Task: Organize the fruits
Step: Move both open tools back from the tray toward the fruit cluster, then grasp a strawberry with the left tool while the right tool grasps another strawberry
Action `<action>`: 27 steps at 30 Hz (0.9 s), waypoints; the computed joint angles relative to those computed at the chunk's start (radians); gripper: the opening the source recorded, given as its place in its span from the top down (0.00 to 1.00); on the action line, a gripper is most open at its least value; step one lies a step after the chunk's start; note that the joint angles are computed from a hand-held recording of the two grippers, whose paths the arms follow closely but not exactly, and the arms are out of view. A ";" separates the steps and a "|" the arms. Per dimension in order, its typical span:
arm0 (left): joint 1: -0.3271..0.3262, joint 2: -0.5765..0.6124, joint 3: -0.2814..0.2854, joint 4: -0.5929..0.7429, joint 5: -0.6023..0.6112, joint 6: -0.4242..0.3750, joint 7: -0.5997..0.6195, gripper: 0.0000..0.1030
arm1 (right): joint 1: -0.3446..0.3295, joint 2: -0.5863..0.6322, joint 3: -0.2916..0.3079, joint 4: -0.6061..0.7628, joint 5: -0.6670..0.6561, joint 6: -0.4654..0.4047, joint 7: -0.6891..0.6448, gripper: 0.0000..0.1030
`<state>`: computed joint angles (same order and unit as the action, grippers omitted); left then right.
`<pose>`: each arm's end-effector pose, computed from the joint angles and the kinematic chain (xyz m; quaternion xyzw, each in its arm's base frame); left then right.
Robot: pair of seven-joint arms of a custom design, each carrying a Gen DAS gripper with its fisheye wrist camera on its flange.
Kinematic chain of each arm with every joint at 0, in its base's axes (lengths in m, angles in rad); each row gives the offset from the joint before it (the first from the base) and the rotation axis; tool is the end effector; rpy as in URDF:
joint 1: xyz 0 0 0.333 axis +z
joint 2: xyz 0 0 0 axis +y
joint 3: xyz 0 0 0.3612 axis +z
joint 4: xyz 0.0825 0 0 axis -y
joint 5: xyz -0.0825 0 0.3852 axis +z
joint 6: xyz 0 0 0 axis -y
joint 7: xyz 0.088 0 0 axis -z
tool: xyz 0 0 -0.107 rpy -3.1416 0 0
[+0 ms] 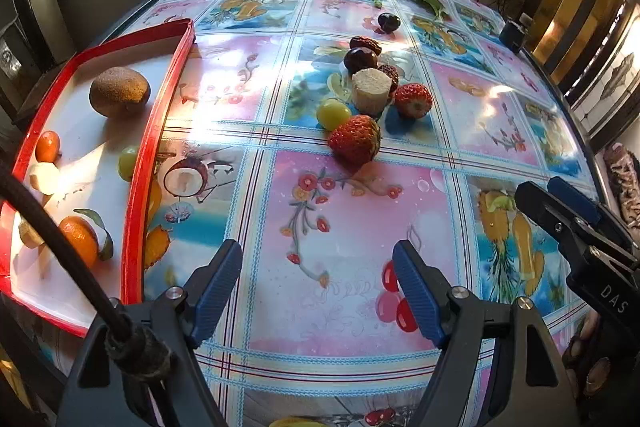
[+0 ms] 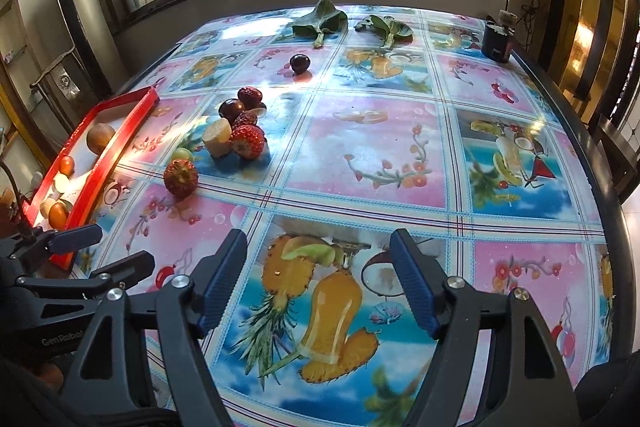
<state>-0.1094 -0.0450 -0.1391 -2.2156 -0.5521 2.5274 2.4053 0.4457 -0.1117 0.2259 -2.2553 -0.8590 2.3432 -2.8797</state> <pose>0.5340 -0.1308 0.4772 -0.4141 0.8734 -0.2493 0.0605 0.4131 0.3174 0.4775 -0.4382 0.8290 -0.2620 0.2282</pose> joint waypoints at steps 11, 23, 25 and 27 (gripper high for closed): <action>0.018 0.079 -0.017 0.113 -0.110 -0.097 0.034 0.25 | -0.046 0.032 -0.032 0.005 -0.095 0.169 0.029 0.28; 0.024 0.171 -0.066 0.208 -0.140 -0.133 0.034 0.32 | -0.080 0.074 -0.090 0.039 -0.086 0.269 -0.057 0.47; 0.028 0.174 -0.071 0.213 -0.157 -0.146 0.066 0.43 | -0.086 0.074 -0.092 0.033 -0.081 0.282 -0.058 0.47; 0.032 0.176 -0.072 0.214 -0.167 -0.150 0.091 0.58 | -0.091 0.076 -0.096 0.027 -0.075 0.300 -0.064 0.47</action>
<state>-0.0777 0.1307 -0.2113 -2.0015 -0.7192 2.3773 2.4967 0.3544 -0.0361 0.1301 -2.2280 -0.9336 2.6428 -2.9442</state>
